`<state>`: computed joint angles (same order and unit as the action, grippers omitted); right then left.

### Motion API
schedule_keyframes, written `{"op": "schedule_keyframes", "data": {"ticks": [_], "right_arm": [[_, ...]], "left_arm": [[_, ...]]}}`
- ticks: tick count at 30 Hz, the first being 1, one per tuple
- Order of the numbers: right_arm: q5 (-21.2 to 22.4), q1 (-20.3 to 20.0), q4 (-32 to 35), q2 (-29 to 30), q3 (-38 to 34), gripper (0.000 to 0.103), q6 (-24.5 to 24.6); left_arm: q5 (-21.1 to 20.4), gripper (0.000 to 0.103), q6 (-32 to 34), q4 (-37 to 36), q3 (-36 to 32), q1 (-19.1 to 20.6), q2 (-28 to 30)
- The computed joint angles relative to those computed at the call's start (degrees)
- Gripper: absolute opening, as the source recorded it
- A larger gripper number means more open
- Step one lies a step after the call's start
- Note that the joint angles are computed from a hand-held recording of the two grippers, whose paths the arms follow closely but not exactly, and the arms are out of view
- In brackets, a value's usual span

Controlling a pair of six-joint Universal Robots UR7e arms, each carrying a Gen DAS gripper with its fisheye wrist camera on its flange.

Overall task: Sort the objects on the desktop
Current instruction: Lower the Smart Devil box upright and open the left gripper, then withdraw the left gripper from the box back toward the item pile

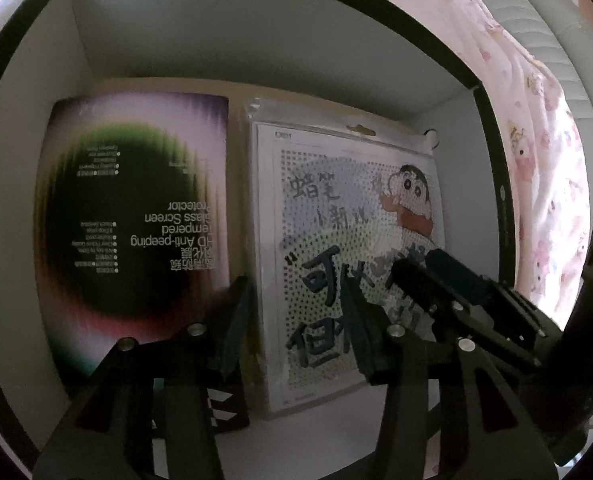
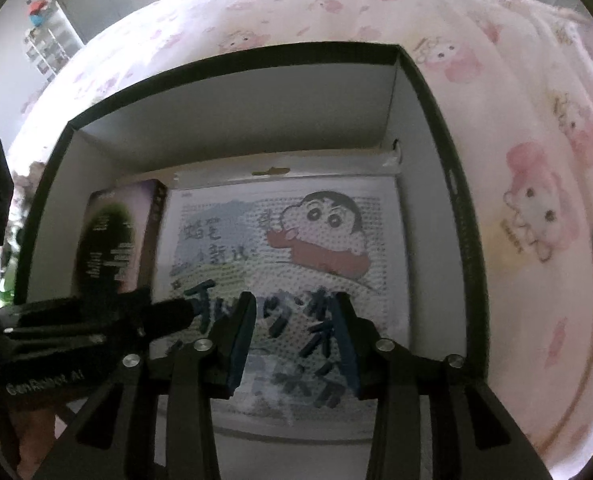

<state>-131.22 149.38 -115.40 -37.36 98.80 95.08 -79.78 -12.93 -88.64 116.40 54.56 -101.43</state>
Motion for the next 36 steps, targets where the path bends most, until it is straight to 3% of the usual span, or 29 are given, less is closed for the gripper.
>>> {"op": "schedule_keyframes", "data": {"ticks": [9, 19, 25, 29, 31, 36], "right_arm": [[0.6, -2.2, -4.5, -0.6, 1.5, 0.035, -2.5], [0.6, -1.7, -6.2, -1.2, 2.2, 0.039, -2.0], [-4.9, 1.4, -3.3, -0.4, -1.3, 0.04, -1.4], [-7.1, 3.1, 3.0, 0.2, -5.1, 0.041, 2.8], [-8.7, 4.1, 5.7, 1.0, -7.2, 0.041, 4.3], [-11.0, 4.2, 3.2, 1.4, -8.4, 0.041, -0.7]], "left_arm": [[-2.5, 0.049, 1.8, 0.2, -0.9, 1.5, 0.7], [0.2, 0.05, 2.4, -2.7, 0.5, -1.1, -3.4], [3.5, 0.053, 2.6, -2.7, -0.3, -5.6, -8.5], [6.0, 0.053, 1.1, -3.4, 0.6, -9.6, -12.2], [5.9, 0.053, 2.2, -4.4, 0.0, -8.7, -12.3], [7.3, 0.053, 2.9, -1.1, -3.5, -10.3, -14.0]]}}
